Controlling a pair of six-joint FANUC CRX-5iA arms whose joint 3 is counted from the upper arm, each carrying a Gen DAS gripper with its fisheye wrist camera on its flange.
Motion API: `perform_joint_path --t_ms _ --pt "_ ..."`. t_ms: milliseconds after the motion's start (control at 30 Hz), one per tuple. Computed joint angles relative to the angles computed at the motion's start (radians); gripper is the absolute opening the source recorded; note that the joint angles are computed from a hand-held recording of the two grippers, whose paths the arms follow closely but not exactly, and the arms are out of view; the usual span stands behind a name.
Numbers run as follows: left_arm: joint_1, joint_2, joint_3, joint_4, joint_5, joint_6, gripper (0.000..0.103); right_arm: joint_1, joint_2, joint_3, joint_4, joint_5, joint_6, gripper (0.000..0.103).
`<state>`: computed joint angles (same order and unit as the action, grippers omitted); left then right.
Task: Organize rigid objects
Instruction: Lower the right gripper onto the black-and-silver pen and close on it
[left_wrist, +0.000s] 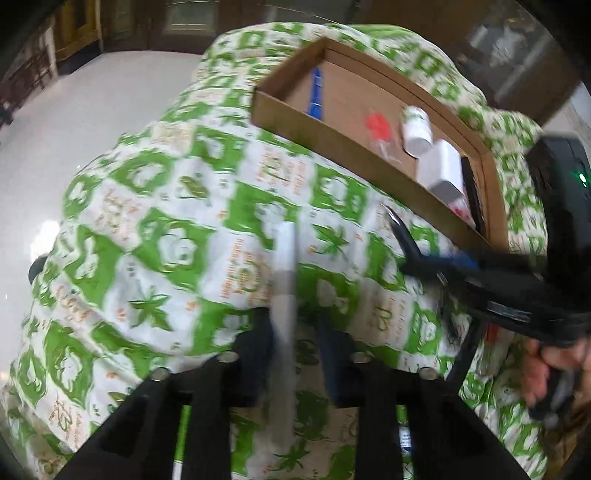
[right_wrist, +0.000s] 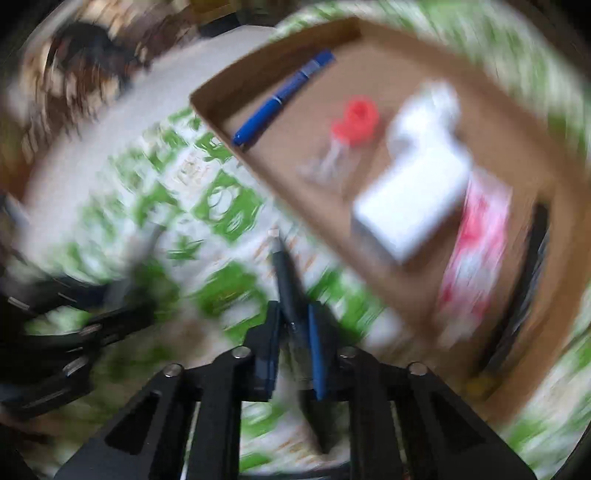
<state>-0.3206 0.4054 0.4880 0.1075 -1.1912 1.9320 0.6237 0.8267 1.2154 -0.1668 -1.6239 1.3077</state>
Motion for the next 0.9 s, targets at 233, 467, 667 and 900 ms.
perform_joint_path --t_ms 233,467,667,900 --pt "-0.04 0.071 0.122 -0.075 -0.1 -0.004 0.021 -0.054 -0.073 -0.119 -0.205 0.028 -0.112 0.011" --pt "-0.043 0.085 0.144 -0.092 -0.102 0.005 0.013 0.046 -0.192 -0.321 -0.038 0.127 -0.096 0.029" --pt "-0.026 0.04 0.084 -0.067 -0.073 -0.003 0.011 0.109 -0.21 -0.408 0.117 0.191 -0.106 0.013" --pt "-0.002 0.036 0.048 -0.016 -0.055 -0.003 0.013 0.12 -0.228 -0.447 0.136 0.231 -0.125 0.012"
